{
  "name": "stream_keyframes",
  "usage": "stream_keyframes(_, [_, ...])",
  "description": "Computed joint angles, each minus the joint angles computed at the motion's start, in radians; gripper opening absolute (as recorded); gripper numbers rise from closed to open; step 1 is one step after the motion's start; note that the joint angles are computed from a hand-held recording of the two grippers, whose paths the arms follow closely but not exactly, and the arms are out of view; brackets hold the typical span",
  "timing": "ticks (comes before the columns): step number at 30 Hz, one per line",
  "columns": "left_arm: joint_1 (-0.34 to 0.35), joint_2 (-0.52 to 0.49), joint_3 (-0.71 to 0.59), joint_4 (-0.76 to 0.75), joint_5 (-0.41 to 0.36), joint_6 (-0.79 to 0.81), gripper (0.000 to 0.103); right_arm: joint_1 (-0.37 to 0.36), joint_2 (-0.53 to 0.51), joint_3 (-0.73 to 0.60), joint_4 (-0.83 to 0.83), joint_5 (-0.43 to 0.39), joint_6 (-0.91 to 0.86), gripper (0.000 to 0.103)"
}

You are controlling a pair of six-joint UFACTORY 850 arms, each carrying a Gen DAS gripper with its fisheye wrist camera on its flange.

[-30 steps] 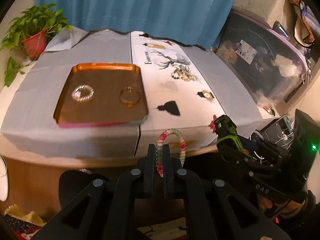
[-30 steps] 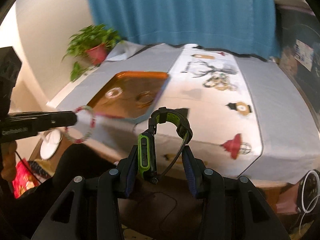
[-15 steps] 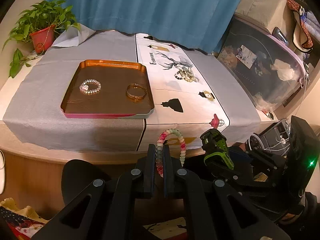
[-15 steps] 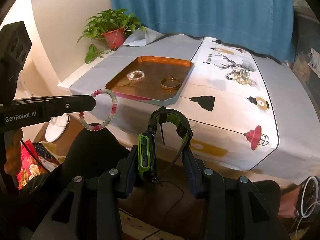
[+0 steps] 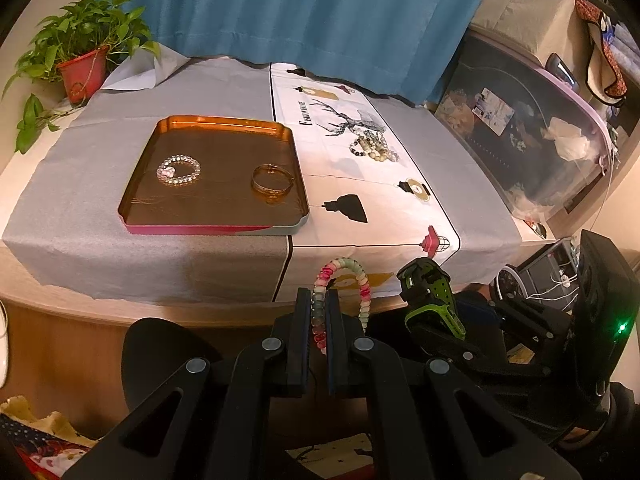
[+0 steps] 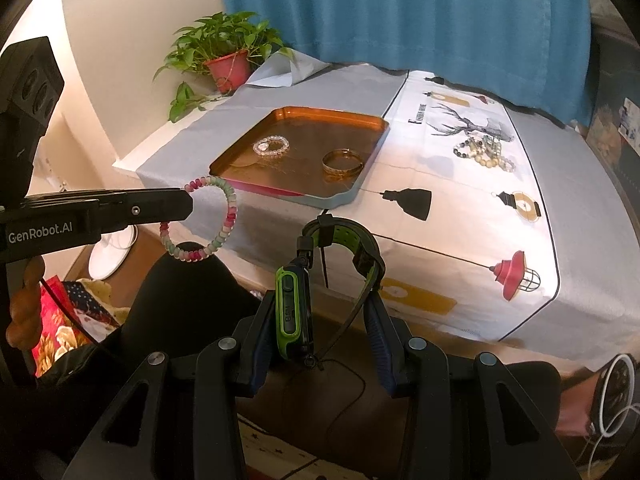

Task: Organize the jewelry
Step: 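Lift the beaded bracelet and the watch and carry them toward the tray, then lower the beaded bracelet into the tray with the left tool while the right tool releases the watch there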

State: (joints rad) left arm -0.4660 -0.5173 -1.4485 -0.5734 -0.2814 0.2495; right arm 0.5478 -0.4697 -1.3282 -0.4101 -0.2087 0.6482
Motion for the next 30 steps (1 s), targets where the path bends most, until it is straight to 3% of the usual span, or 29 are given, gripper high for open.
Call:
stream_keyframes(16, [0.032, -0.043, -0.052, -0.020, -0.012, 0.005, 0.004, -0.009, -0.079, -0.099, 0.044, -0.052, -0.067, 0.044])
stream_keyframes(23, [0.077, -0.113, -0.156, 0.045, -0.021, -0.056, 0.004, -0.024, -0.181, -0.256, 0.128, -0.094, -0.173, 0.044])
stream_keyframes(30, [0.112, -0.225, -0.324, 0.238, -0.044, -0.226, 0.004, -0.040, -0.336, -0.500, 0.238, -0.155, -0.303, 0.044])
